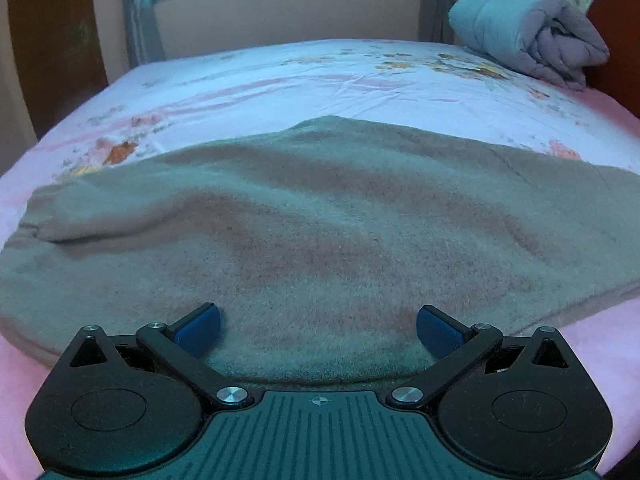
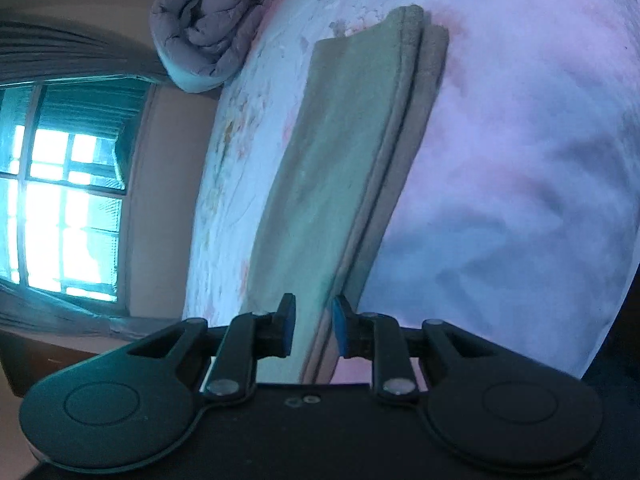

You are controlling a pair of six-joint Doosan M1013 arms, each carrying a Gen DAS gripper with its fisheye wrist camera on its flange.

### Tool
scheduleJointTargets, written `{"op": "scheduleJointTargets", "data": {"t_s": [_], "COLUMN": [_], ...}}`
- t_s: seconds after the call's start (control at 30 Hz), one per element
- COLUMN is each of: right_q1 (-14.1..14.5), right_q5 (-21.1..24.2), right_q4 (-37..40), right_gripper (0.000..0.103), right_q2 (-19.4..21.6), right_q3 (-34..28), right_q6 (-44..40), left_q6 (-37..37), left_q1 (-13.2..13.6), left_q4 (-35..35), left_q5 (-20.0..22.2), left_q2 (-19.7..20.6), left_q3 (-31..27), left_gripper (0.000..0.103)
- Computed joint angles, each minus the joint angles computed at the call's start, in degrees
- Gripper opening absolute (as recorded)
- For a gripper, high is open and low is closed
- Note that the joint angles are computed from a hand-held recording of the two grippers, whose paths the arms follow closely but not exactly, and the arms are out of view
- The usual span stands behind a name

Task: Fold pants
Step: 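Lower the hems onto the pants and open the right tool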

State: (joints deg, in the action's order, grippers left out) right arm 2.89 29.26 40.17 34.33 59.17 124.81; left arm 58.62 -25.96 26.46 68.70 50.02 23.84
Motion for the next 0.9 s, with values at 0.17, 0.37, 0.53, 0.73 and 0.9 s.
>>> {"op": "scheduleJointTargets", "data": {"t_s": [0.17,0.37,0.53,0.73,0.9], "right_q1": [-0.5,-0.4,-1.7,-3.2,-4.1], "right_q5": [1.0,0.0,-0.6,-8.0,-4.5], "right_q4": [-0.3,-1.9,1.8,-12.5,-17.4], "right_gripper": [0.000,0.000,0.019,0.019,0.019], "right_q2": [1.2,-0.2,-1.1,-3.3,-1.4], "right_q3": [-1.0,0.4,2.7,4.6,2.0], "right_q6": [1.3,-1.1,-2.0,12.2,18.9], "left_q6": [0.9,0.8,1.9,1.7,1.8], "left_q1": [0.2,0.0,0.4,0.3,0.3], "left_q4": [-1.2,-0.8,-2.0,-1.5,-1.7], "left_q5": [0.2,0.5,-0.1,-0.1,0.4], "left_q2": [0.0,0.1,-0.4,-0.5,-0.2], "left_q3": [-0.3,-0.3,0.4,0.8,0.0], "left_gripper": [0.103,0.103,0.103,0.103,0.103]}}
